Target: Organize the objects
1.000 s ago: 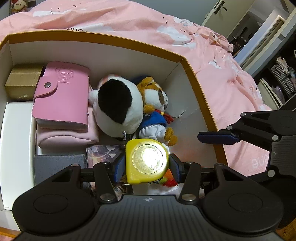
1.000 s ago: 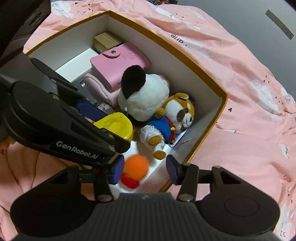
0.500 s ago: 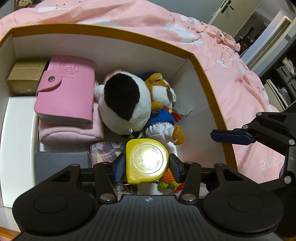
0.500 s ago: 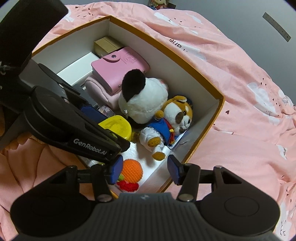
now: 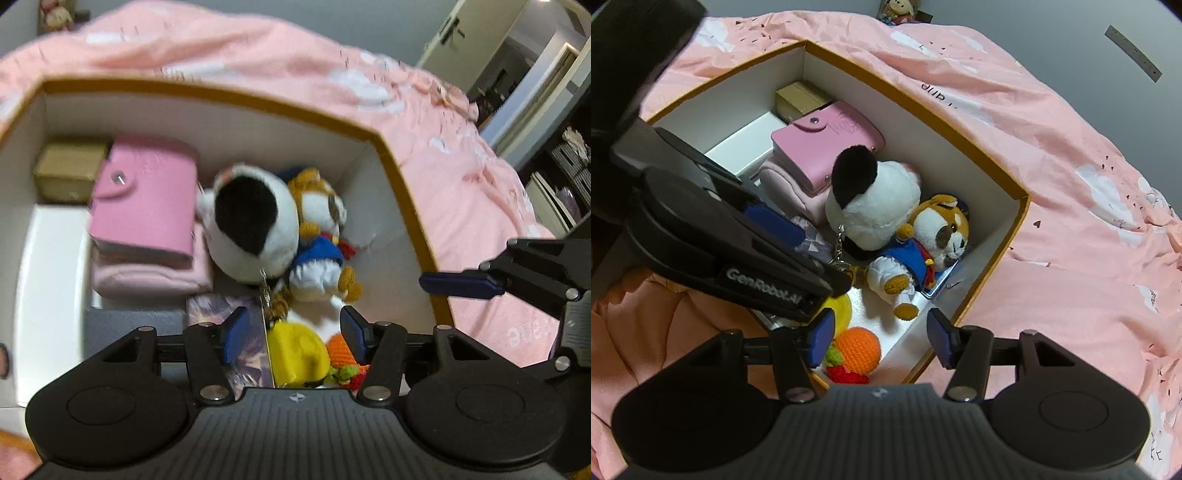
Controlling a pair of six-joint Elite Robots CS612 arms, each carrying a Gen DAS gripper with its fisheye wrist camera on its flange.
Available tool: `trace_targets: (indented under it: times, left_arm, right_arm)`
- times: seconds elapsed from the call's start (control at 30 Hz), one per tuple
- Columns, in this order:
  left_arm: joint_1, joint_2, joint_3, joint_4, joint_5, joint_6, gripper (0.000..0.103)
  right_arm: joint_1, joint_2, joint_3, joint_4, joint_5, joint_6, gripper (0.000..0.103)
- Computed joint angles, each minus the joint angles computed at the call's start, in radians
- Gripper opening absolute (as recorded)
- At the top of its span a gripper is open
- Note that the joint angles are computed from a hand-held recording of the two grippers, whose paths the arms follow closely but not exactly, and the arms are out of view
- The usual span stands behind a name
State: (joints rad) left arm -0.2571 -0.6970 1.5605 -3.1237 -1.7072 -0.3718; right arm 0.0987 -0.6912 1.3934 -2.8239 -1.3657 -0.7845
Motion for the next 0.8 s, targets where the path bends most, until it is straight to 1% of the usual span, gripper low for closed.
trace_targets:
  times: [0.07,0.17,0.23,0.3,0.37,0.4,0.47,0.53,0.6,0.63,0.67,0.7,0.8]
  left_arm:
    - [-0.009,-0.013,0.03,-0.078,0.047,-0.002,0.064]
    - [-0.026,-0.035,0.077,-0.192,0.144,0.014,0.064]
    - [-0.041,-0.047,0.105,-0.264,0.226,0.04,0.064]
    - [-0.059,-0.055,0.131,-0.342,0.317,0.081,0.065]
    - [-0.079,-0.057,0.135,-0.383,0.402,0.109,0.068]
    - [-0.087,-0.062,0.144,-0.405,0.433,0.114,0.069]
    - [-0.094,-0.068,0.16,-0.46,0.469,0.12,0.072]
    - [-0.101,-0.073,0.174,-0.514,0.505,0.142,0.074]
    - [-0.11,-0.078,0.188,-0.564,0.555,0.16,0.075]
    - [-0.114,-0.08,0.194,-0.586,0.577,0.166,0.081]
    - [-0.116,-0.082,0.199,-0.608,0.594,0.175,0.089]
    - [-0.119,-0.084,0.204,-0.637,0.615,0.187,0.092]
    - [-0.124,-0.088,0.212,-0.685,0.666,0.204,0.094]
  right_arm:
    - [-0.002,-0.008,0.014,-0.027,0.008,0.017,0.062]
    - [-0.006,-0.02,0.04,-0.084,0.014,0.061,0.062]
    - [-0.01,-0.028,0.058,-0.13,0.023,0.105,0.062]
    - [-0.017,-0.036,0.076,-0.181,0.039,0.172,0.064]
    - [-0.024,-0.045,0.092,-0.227,0.068,0.249,0.07]
    - [-0.027,-0.05,0.103,-0.254,0.081,0.29,0.072]
    - [-0.033,-0.062,0.129,-0.317,0.106,0.363,0.074]
    - [-0.035,-0.068,0.149,-0.385,0.12,0.416,0.075]
    - [-0.035,-0.07,0.17,-0.472,0.125,0.479,0.086]
    - [-0.034,-0.07,0.181,-0.523,0.126,0.517,0.088]
    - [-0.032,-0.071,0.189,-0.563,0.126,0.55,0.088]
    - [-0.031,-0.071,0.198,-0.603,0.127,0.582,0.089]
    - [-0.026,-0.067,0.224,-0.732,0.131,0.681,0.094]
